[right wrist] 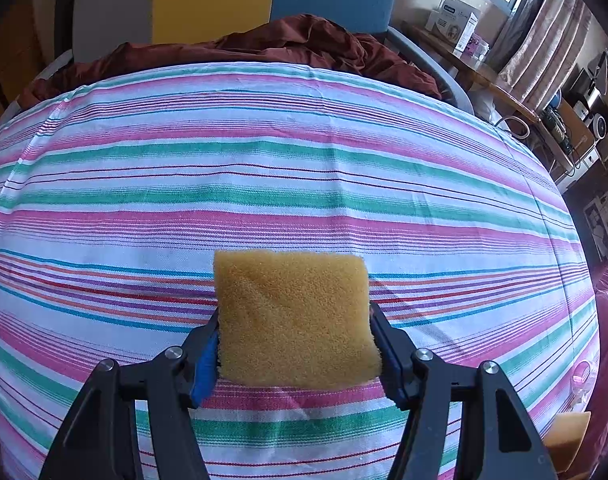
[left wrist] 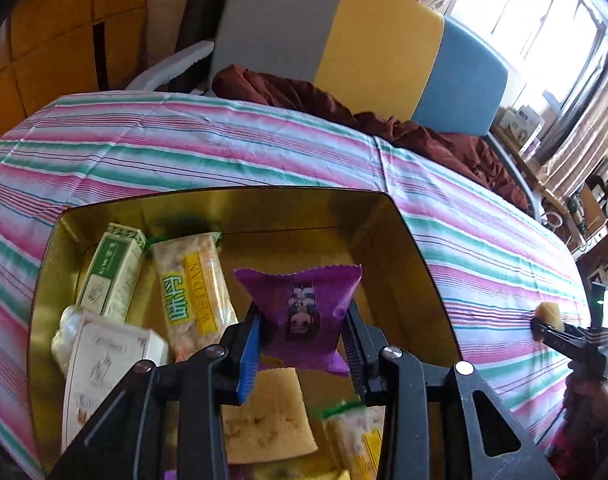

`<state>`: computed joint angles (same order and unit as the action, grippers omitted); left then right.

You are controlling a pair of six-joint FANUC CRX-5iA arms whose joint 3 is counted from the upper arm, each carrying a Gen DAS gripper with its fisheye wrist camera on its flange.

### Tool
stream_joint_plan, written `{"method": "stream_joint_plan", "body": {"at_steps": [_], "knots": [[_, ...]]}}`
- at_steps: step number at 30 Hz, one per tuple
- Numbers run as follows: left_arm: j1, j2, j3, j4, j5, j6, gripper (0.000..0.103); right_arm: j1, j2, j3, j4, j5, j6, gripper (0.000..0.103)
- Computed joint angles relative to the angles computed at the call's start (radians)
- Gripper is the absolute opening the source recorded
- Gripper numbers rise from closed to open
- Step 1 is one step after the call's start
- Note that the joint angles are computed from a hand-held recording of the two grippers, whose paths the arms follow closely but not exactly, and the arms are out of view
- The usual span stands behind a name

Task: Organize objects
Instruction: 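Carry the purple pack into the tray and release it with the left gripper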

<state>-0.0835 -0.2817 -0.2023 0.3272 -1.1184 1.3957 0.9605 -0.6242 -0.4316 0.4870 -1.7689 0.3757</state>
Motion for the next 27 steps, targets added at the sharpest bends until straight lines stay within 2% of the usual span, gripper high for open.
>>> {"method": "stream_joint_plan", "body": {"at_steps": [8, 12, 21, 24, 26, 27], "knots": [[-0.024, 0.119, 0.074, -0.045, -0.069, 0.058, 0.038, -0.011, 0.004, 0.001, -0.001, 0.006, 0.013, 0.065], [-0.019, 0.102, 0.052, -0.05, -0.063, 0.062, 0.039, -0.012, 0.004, 0.001, -0.001, 0.006, 0.015, 0.065], [-0.037, 0.023, 0.045, -0.136, -0.021, 0.073, 0.043, -0.009, -0.001, -0.002, 0.0, 0.008, 0.006, 0.065], [-0.044, -0.018, 0.046, -0.174, -0.002, 0.103, 0.051, -0.006, -0.003, -0.003, 0.002, 0.008, 0.002, 0.065], [-0.058, -0.052, 0.052, -0.219, 0.004, 0.141, 0.07, -0.003, -0.004, -0.004, 0.002, 0.007, -0.001, 0.065], [-0.067, -0.073, 0.055, -0.249, 0.007, 0.166, 0.073, -0.002, -0.004, -0.005, 0.003, 0.007, -0.002, 0.065]]}}
